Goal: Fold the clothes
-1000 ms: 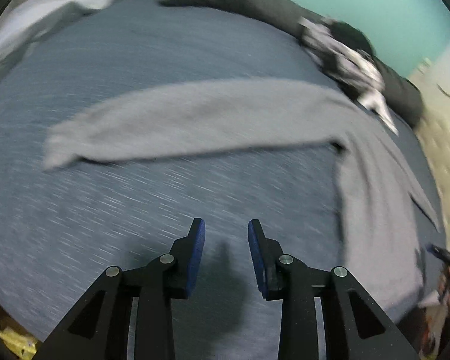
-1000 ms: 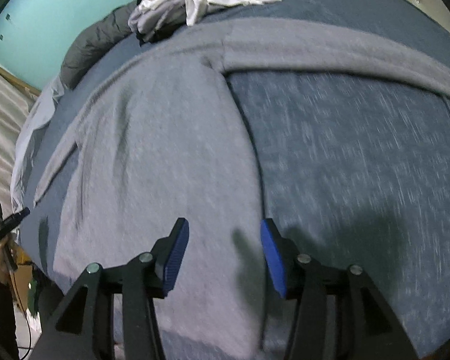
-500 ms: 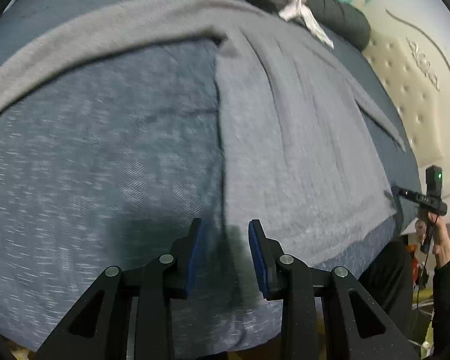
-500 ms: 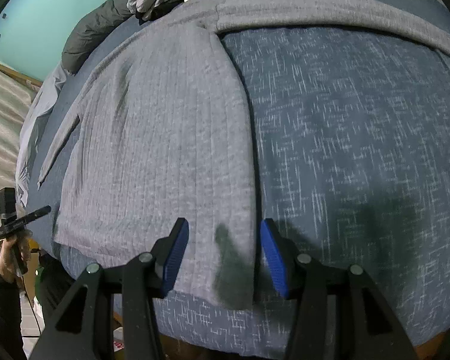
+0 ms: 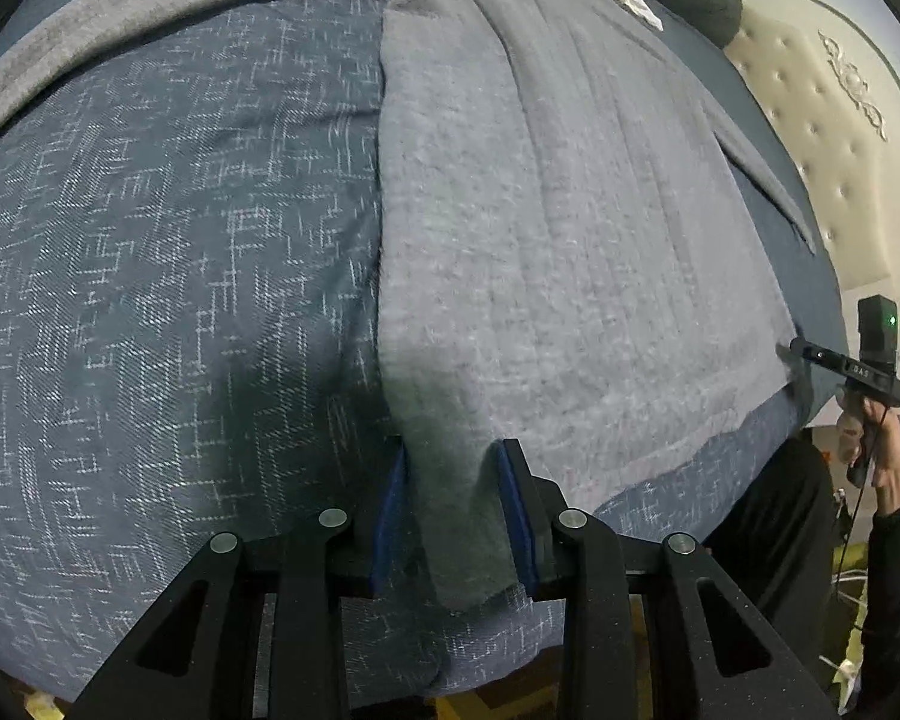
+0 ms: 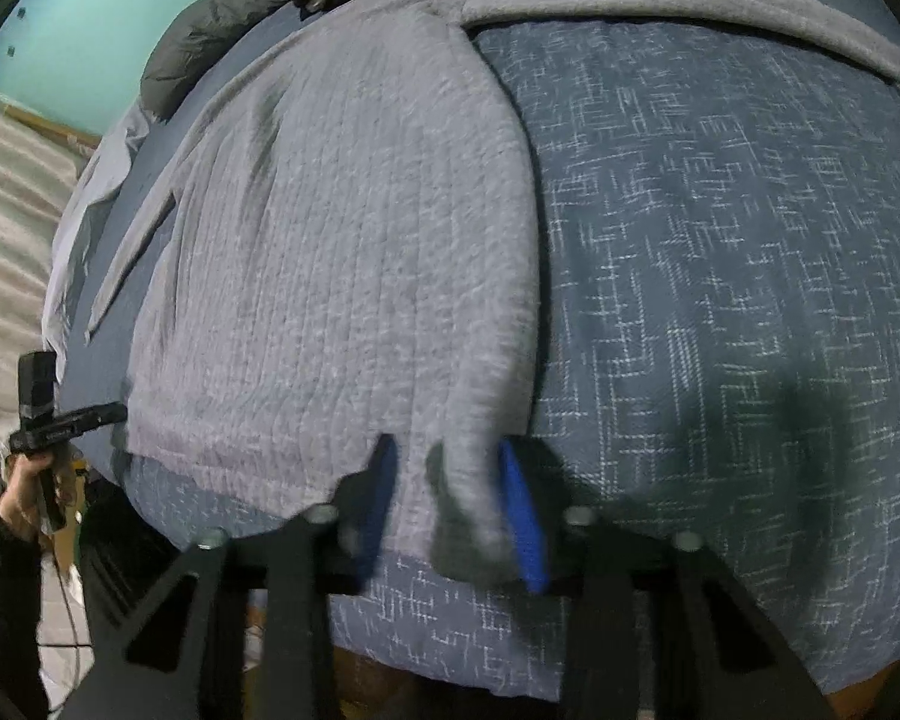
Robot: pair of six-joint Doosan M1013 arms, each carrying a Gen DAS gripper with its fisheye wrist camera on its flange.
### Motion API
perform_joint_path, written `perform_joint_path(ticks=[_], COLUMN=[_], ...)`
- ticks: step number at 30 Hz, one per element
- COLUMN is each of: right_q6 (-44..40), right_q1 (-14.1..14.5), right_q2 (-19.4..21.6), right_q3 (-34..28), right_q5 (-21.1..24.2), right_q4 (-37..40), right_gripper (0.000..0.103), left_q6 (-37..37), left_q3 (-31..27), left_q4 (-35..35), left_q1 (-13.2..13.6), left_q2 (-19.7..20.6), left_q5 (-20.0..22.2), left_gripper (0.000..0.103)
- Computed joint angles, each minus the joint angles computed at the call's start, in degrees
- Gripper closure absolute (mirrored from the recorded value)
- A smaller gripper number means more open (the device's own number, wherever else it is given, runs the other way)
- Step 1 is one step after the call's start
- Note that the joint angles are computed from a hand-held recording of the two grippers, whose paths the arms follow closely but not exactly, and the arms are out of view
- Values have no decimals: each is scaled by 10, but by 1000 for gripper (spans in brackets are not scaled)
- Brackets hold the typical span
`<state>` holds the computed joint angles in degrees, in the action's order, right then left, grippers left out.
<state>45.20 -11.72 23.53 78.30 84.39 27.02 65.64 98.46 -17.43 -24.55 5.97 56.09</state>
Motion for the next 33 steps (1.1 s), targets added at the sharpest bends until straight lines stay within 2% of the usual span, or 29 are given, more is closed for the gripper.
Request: perform_joint_path(ticks=[2,4,13,15,19,21,23,26,33], right_q6=[-4,-7,-42,-57,-87,-97,-93,-87,-98], right_q1=[-1,-4,-17,-20,-25,-23,-21,-20,-24], right_q2=[-3,-6,-22,-28,-37,-40,-38,-36,-38], right_q3=[4,7,1,-3,2,14,26,39,45], right_q5=[-9,-15,-6,2,16,10,-2,-15,-36], right_q4=[-2,1,33,35,30,7,-15,-24,-39], right_gripper=[91,97,99,100,100,100,100,100,100], left_q6=[-1,2,4,18,27,17,-3,-14,-16], left_q3=[2,4,3,3,13,26,35,53,50], left_q4=[7,8,36,35,39,40,40,21,32], left_q1=[-4,-5,-9,0,5,5,-5,-3,-20], left_q2=[-3,-8,-44,-53,-75,-87,-77,-69,-47], left_q5=[-1,-8,-16,-15,-13,-9,-17,-22,-2], left_gripper=[89,99,100,100,100,100,100,100,100])
